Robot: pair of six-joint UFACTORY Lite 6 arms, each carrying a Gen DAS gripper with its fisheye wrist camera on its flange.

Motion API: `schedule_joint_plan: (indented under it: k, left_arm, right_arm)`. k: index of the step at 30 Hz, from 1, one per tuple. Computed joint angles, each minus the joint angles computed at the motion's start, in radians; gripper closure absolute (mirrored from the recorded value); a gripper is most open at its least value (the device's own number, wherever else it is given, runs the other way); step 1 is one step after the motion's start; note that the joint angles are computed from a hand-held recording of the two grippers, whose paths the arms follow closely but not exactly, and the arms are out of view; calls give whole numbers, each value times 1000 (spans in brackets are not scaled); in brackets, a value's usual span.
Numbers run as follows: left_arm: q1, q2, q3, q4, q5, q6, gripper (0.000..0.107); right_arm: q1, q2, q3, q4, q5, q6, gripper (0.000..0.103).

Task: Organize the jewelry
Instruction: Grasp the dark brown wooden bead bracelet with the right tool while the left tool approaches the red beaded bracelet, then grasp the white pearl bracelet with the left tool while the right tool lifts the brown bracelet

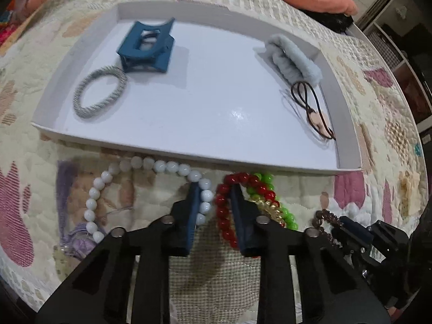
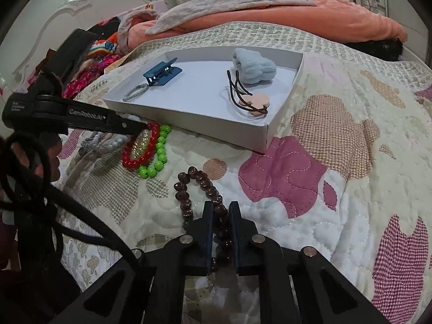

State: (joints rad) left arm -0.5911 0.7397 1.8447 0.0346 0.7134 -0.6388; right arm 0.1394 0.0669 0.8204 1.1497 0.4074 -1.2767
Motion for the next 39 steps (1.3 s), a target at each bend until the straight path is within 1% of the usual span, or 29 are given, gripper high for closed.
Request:
schedule_joint_plan:
  k: [5, 7, 11, 14, 16, 21, 23, 24, 26, 28, 32, 34, 35, 36, 38, 39]
  left_arm:
    - [19, -86, -84, -59, -40, 44, 91]
    - [13, -118, -104, -42, -41, 34, 91]
    - [19, -177, -151, -69, -50, 55, 91]
    - [20, -223, -186, -58, -56, 52, 91]
    - [18, -213, -181, -67, -49, 57, 91]
    - [67, -221, -255, -200, -68, 145, 91]
    - [98, -248, -317, -300, -100, 220, 91]
    - [120, -268, -356, -377, -117, 282, 91]
    - [142, -295, -404, -436, -134, 332, 91]
    - [142, -306, -418, -389, -136, 299, 91]
    - [116, -300, -404, -355, -104, 315, 89]
    - [81, -306, -397, -285, -92, 291, 78]
    - [70, -312, -401, -270, -95, 290, 65]
    - [59, -326, -413, -268, -102, 304, 58]
    - [48, -328, -414, -261, -101, 327, 54]
    - [38, -321, -406, -221, -91, 304, 54]
  right_arm:
    - [-18, -95, -34, 6, 30, -6, 92]
    - [-24, -119, -34, -6, 42, 7, 92]
    - [-32, -155, -31, -10, 71, 27, 92]
    - [-21, -177, -33, -32, 78, 51, 92]
    - [-15, -184, -36, -38, 76, 60, 92]
    - [-13, -188, -45, -30, 78, 59, 92]
    - [-14, -189, -46, -39, 78, 64, 92]
    - [-16, -185, -44, -41, 77, 64, 92]
    - [-20, -175, -38, -40, 79, 64, 92]
    - [-21, -168, -34, -38, 79, 67, 92]
    - [-18, -159, -31, -25, 82, 63, 92]
    - [-18, -156, -29, -27, 83, 62, 92]
    - [-18, -155, -28, -28, 84, 62, 92]
    - [-18, -156, -29, -30, 84, 64, 92]
    - [-20, -152, -25, -29, 86, 63, 92]
    - [-22, -149, -22, -25, 87, 59, 92]
